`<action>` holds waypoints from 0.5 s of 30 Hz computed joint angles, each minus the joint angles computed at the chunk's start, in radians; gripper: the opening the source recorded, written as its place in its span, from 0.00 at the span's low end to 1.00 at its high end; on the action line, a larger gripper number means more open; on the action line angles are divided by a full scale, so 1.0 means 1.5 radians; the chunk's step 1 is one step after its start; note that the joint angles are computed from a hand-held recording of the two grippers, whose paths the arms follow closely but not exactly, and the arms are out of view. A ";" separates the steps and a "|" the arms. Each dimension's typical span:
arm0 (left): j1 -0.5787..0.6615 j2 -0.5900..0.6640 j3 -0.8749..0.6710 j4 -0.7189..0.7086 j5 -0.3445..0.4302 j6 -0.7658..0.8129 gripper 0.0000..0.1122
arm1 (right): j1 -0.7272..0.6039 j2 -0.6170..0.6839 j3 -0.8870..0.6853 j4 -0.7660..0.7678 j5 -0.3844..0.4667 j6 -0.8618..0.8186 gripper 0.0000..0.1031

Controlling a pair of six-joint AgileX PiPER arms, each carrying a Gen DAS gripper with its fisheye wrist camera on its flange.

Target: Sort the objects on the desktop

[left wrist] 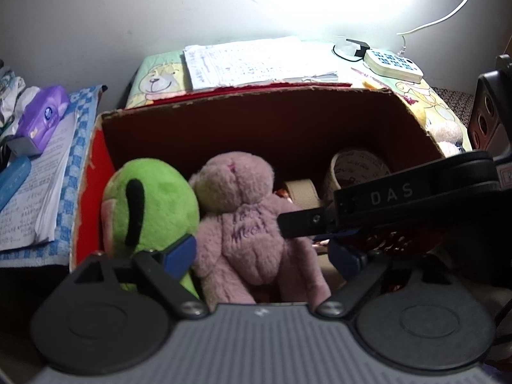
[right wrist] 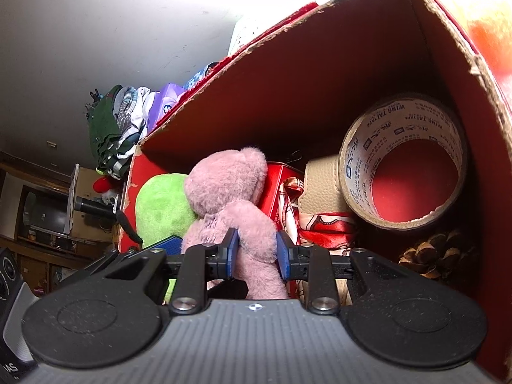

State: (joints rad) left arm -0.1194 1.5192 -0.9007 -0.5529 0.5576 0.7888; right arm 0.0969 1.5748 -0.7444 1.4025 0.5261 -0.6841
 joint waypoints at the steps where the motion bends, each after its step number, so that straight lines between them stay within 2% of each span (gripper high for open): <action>1: -0.001 0.000 0.000 0.001 -0.001 -0.002 0.81 | 0.002 0.000 0.001 0.003 -0.002 -0.003 0.29; 8: -0.011 -0.006 0.014 0.007 -0.023 -0.017 0.81 | 0.016 -0.009 0.003 -0.001 -0.028 -0.023 0.29; 15: -0.015 -0.005 0.006 0.030 -0.015 -0.056 0.81 | 0.025 -0.011 0.004 -0.004 -0.044 -0.041 0.29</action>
State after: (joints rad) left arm -0.1417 1.5110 -0.8920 -0.5083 0.5352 0.7044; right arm 0.1342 1.5586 -0.7384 1.3970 0.4604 -0.7450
